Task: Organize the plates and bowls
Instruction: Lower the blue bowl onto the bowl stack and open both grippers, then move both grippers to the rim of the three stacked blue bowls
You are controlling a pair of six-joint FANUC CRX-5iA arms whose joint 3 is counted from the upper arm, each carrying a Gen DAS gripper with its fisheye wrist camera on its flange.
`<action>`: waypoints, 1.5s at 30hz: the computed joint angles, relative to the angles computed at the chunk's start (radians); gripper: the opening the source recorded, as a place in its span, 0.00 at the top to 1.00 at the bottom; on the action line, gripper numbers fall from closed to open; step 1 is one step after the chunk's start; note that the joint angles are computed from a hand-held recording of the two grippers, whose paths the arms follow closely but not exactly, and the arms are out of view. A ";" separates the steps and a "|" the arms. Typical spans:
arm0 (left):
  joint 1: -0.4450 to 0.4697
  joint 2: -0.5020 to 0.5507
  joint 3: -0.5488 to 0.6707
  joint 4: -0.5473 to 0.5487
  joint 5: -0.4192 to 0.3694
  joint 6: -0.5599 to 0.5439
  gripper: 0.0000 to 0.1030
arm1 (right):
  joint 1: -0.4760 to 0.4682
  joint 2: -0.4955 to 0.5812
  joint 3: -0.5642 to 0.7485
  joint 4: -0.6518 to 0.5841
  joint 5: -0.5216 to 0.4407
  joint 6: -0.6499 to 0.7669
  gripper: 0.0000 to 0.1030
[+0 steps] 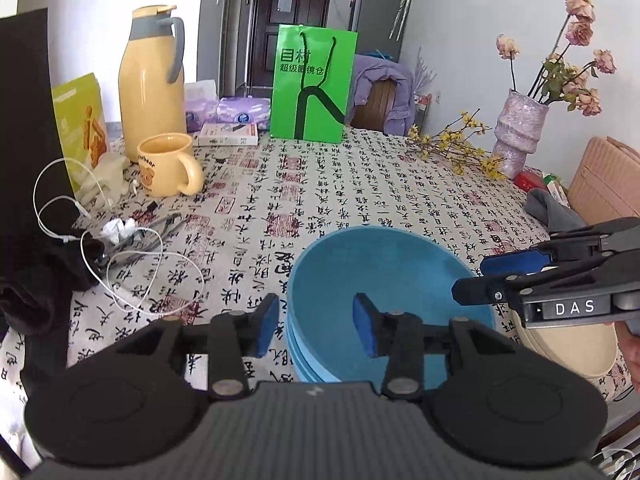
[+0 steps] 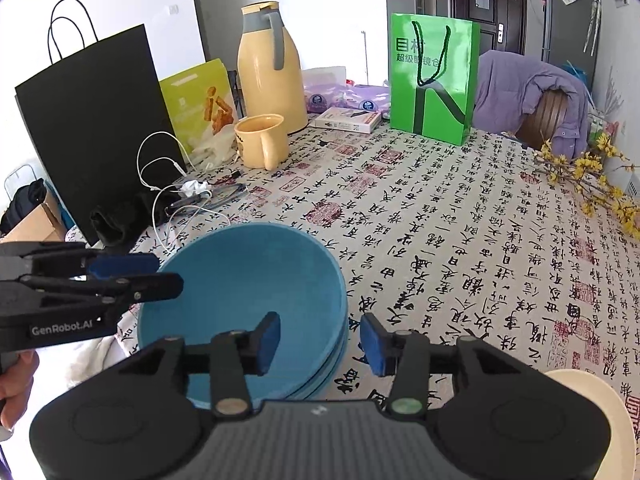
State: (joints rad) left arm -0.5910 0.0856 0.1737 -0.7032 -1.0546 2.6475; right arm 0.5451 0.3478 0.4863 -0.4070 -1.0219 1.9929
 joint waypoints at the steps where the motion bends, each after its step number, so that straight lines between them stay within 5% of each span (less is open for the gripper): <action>1: -0.008 0.001 0.002 -0.016 -0.004 0.005 0.49 | 0.003 -0.005 -0.008 0.006 0.008 -0.001 0.57; 8: -0.150 -0.012 -0.016 -0.270 -0.074 0.118 0.17 | -0.001 -0.077 -0.106 -0.018 0.111 0.036 0.33; 11: -0.247 -0.005 -0.032 -0.406 -0.153 0.214 0.11 | -0.017 -0.149 -0.208 -0.087 0.218 0.100 0.25; 20: -0.446 0.007 -0.124 -0.590 -0.302 0.489 0.00 | -0.005 -0.390 -0.592 -0.268 0.632 0.351 0.16; 28: -0.535 0.014 -0.175 -0.621 -0.360 0.523 0.00 | -0.097 -0.557 -0.821 -0.753 0.735 0.808 0.12; 38: -0.444 -0.055 -0.210 -0.538 -0.202 0.489 0.00 | 0.002 -0.578 -0.869 -0.480 0.816 0.437 0.12; 45: -0.163 -0.155 -0.236 -0.306 0.111 0.358 0.00 | -0.045 -0.423 -0.649 -0.385 0.546 0.166 0.12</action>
